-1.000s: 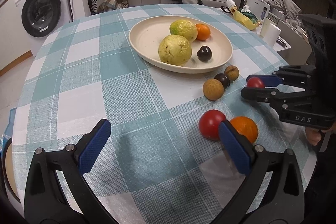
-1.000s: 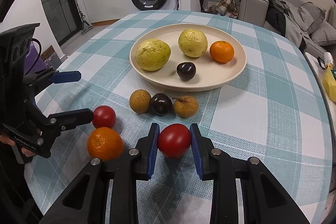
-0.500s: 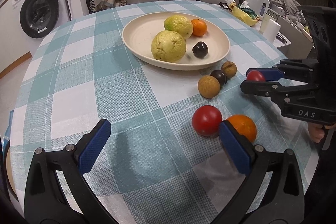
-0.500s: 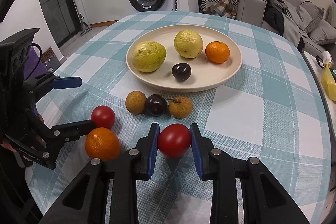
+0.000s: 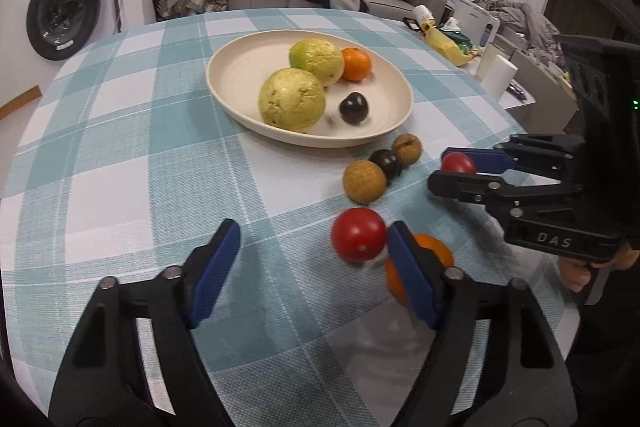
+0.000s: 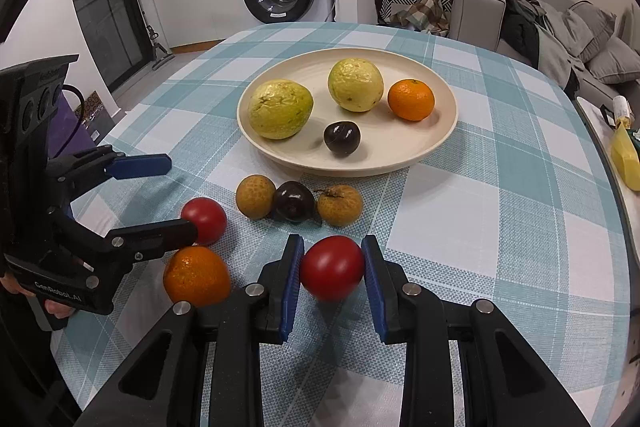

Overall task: Organize fruits
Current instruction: 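Close the left tool on a second red tomato while the right holds its tomato, then lift and carry the tomatoes toward the plate with both tools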

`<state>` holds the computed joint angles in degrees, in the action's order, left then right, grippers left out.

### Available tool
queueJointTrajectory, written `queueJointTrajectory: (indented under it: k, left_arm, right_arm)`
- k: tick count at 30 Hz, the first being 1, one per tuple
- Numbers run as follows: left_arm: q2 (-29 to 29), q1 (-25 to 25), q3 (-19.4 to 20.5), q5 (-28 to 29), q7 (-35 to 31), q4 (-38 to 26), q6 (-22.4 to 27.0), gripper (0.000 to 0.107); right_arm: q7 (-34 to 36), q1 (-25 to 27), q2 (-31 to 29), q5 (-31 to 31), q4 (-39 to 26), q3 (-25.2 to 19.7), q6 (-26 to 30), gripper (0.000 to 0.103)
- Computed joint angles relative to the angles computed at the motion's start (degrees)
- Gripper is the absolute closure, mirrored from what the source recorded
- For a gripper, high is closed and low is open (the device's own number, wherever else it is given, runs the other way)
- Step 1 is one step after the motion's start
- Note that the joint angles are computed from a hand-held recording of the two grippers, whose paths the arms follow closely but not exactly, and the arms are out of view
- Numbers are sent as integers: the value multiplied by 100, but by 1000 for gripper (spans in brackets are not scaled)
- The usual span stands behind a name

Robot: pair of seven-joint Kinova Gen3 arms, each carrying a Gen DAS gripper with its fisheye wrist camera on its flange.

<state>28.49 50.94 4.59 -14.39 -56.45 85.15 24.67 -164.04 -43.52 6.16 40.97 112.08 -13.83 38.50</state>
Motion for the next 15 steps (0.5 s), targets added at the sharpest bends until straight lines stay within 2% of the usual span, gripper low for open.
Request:
queueJointTrajectory:
  k: [6, 10, 15]
  left_arm:
    - [33, -850, 933, 874, -931, 165, -406, 81]
    - [24, -827, 861, 1156, -1141, 167, -413, 81]
    - [-46, -572, 484, 1165, -968, 212, -455, 81]
  right_arm:
    - [-53, -11, -8, 42, 12, -4, 4, 72]
    - [-66, -8, -13, 50, 14, -9, 8, 72]
    - [-57, 6, -27, 55, 27, -13, -7, 72]
